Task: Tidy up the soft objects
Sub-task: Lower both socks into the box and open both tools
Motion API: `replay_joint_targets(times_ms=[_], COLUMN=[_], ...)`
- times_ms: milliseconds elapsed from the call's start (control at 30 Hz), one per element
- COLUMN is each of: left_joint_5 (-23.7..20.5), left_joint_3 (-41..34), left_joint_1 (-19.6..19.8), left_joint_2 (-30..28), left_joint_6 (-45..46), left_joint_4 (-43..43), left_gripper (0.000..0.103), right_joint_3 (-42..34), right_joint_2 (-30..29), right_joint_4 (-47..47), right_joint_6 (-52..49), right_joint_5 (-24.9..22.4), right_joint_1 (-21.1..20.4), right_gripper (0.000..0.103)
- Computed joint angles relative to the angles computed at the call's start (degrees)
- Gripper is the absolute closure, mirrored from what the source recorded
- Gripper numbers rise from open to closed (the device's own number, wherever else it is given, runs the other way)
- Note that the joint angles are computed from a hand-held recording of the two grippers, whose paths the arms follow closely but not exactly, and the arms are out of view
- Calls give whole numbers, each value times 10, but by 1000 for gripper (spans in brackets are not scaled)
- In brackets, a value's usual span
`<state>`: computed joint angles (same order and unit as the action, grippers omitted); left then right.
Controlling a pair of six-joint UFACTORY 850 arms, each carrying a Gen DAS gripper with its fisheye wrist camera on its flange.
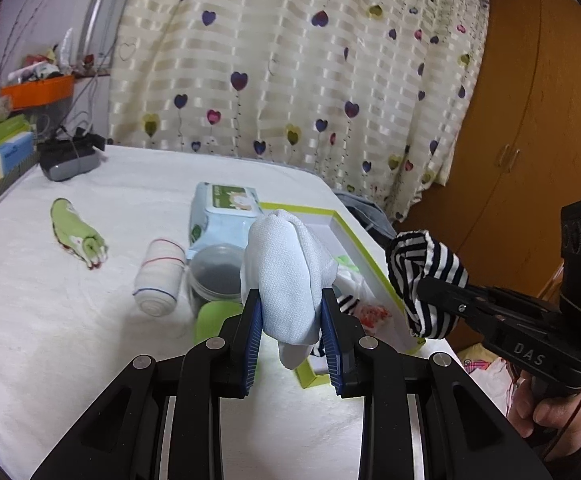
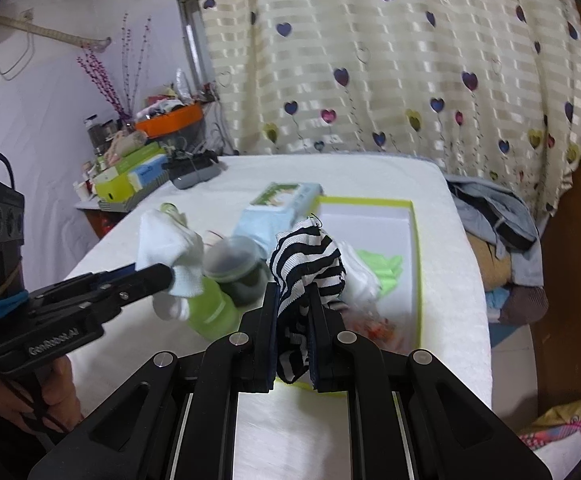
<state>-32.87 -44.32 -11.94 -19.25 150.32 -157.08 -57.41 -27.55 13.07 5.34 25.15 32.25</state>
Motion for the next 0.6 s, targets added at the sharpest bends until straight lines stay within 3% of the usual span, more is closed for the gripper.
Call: replay_joint_targets(times_ms=[600], left_joint_5=[39], left_joint_3=[-66], left_joint_1=[-29], left_joint_2=[-68], left_joint_6=[-64], left_joint_4=[85], left_gripper=[77], right_joint_3=[-24], right_joint_2=[-43], right_joint_4=[-10], right_joint_6=[31], right_joint_5=[-43], right_joint_1=[-31], right_gripper=[91])
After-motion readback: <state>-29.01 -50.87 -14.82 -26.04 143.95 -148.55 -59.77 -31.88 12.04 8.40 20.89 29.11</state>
